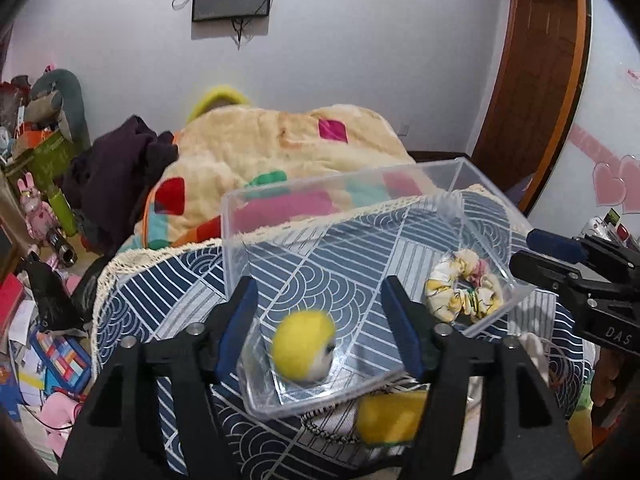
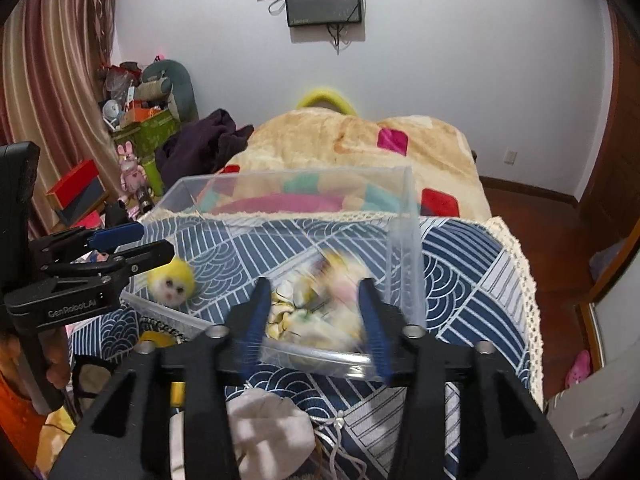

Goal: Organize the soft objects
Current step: 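Carry the ball and scrunchie over the clear box while both tools open to drop them, then grasp the yellow-green sponge with the left tool while the right tool grasps the white cloth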

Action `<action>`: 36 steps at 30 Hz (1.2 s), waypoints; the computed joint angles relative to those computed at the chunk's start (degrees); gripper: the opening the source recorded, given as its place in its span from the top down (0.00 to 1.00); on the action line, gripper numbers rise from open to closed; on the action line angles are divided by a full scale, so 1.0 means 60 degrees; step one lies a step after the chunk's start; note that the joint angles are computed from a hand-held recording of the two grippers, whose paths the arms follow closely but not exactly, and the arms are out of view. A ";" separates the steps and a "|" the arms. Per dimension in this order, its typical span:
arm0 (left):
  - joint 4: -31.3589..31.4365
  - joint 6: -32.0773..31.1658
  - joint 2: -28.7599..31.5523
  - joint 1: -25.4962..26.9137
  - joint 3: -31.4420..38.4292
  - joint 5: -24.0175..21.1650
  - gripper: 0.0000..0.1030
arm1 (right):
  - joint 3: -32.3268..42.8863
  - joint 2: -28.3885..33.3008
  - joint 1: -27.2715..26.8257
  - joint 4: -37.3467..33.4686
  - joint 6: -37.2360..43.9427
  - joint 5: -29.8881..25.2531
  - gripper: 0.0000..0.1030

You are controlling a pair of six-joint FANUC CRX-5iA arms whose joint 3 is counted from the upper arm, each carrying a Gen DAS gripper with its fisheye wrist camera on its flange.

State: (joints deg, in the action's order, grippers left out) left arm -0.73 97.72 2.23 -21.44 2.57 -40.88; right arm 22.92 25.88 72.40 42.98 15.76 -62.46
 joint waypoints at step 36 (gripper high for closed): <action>0.0878 -0.0705 -0.0696 -0.0786 -0.1974 0.0528 0.36 | -0.1306 -0.0483 0.0639 -0.1272 0.0234 0.1192 0.40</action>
